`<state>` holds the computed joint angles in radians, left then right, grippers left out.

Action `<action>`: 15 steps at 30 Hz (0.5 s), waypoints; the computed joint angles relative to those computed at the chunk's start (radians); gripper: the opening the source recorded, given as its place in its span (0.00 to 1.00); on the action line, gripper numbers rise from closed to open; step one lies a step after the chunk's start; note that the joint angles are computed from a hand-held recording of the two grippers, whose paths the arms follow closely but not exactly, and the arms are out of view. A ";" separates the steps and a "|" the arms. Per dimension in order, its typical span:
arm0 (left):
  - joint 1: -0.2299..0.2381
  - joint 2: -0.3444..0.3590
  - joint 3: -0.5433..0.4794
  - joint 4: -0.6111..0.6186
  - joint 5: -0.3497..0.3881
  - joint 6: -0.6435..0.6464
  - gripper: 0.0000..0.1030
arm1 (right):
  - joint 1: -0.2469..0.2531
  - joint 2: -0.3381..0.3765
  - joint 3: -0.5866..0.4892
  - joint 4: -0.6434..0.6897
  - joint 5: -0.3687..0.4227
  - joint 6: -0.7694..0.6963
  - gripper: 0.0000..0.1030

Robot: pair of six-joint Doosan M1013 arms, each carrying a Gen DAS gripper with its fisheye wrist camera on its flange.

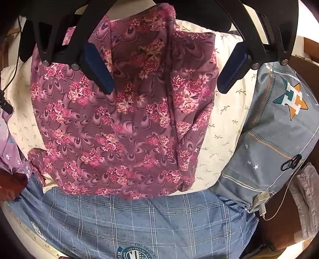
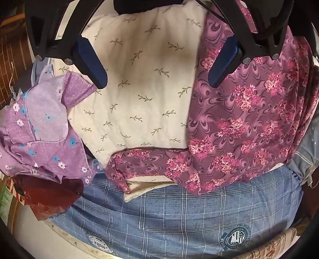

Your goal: Fold small clothes

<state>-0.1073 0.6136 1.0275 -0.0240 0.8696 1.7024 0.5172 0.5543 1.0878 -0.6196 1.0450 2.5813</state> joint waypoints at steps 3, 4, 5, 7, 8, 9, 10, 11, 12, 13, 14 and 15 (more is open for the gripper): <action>0.000 -0.010 0.019 -0.010 -0.033 0.010 1.00 | 0.001 0.001 -0.007 0.008 0.001 -0.007 0.99; 0.001 -0.012 0.024 -0.017 -0.043 0.019 1.00 | 0.004 0.001 -0.006 0.011 -0.004 -0.011 0.99; -0.001 -0.027 0.054 -0.024 -0.066 0.026 1.00 | 0.006 0.002 -0.008 0.011 -0.005 -0.015 0.99; -0.003 -0.036 0.065 -0.039 -0.076 0.045 1.00 | 0.011 0.005 -0.012 0.009 -0.008 -0.033 0.99; -0.001 -0.044 0.074 -0.050 -0.080 0.056 1.00 | 0.016 0.006 -0.012 0.006 -0.012 -0.045 0.99; -0.002 -0.049 0.082 -0.059 -0.085 0.074 1.00 | 0.019 0.007 -0.011 0.007 -0.018 -0.058 0.99; -0.004 -0.052 0.088 -0.056 -0.086 0.089 1.00 | 0.022 0.006 -0.010 0.012 -0.025 -0.076 0.99; -0.006 -0.057 0.097 -0.057 -0.103 0.104 1.00 | 0.025 0.007 -0.010 0.006 -0.026 -0.082 0.99; -0.006 -0.059 0.097 -0.051 -0.088 0.134 1.00 | 0.027 0.008 -0.010 0.007 -0.025 -0.095 0.99; -0.006 -0.060 0.099 -0.053 -0.082 0.148 1.00 | 0.029 0.008 -0.011 0.008 -0.024 -0.109 0.99; -0.005 -0.061 0.100 -0.058 -0.071 0.165 1.00 | 0.031 0.007 -0.010 0.012 -0.023 -0.121 0.99; -0.007 -0.057 0.089 -0.038 -0.032 0.168 1.00 | 0.032 0.005 -0.007 0.013 -0.023 -0.129 0.99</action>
